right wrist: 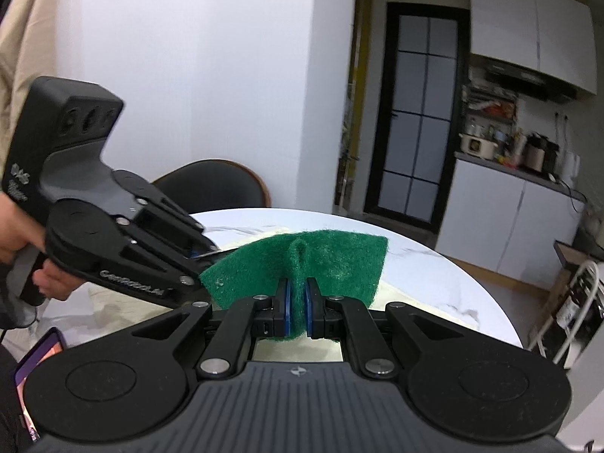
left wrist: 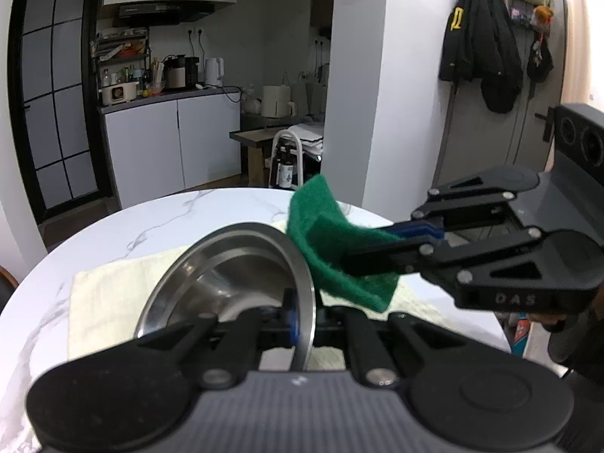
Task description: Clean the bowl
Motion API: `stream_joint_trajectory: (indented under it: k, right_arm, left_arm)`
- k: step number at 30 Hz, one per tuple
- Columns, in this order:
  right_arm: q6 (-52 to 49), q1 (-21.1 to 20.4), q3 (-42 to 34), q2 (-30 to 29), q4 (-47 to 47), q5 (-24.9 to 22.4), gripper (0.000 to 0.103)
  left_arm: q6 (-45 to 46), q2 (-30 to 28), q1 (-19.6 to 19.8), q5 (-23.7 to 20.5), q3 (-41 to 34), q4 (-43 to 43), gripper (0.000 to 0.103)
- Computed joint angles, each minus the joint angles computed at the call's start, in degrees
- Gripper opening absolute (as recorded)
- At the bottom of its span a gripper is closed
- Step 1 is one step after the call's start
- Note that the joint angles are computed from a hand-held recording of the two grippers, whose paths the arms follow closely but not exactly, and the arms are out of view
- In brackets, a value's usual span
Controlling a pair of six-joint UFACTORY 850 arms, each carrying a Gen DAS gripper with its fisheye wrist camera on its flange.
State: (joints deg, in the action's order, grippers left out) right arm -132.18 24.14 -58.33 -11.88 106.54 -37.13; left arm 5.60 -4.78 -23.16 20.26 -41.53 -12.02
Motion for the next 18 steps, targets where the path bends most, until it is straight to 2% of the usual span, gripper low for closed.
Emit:
stream_joint_trajectory:
  k: [6,14,18]
  right_arm:
    - [0.23,0.06,-0.44,-0.17,0.34,-3.05,0.008]
    - [0.29,0.53,-1.21,-0.39,-0.07,-5.82,0.008]
    - [0.67,0.81,-1.46,-0.48,-0.44,-6.74,0.008]
  left_arm:
    - [-8.23,1.41,1.04,3.21,1.8,7.69,0.007]
    - [-7.5,2.11,0.76,5.14,2.89,7.14,0.007]
    - [-10.1,2.84,1.3,6.08,3.81,9.11,0.007]
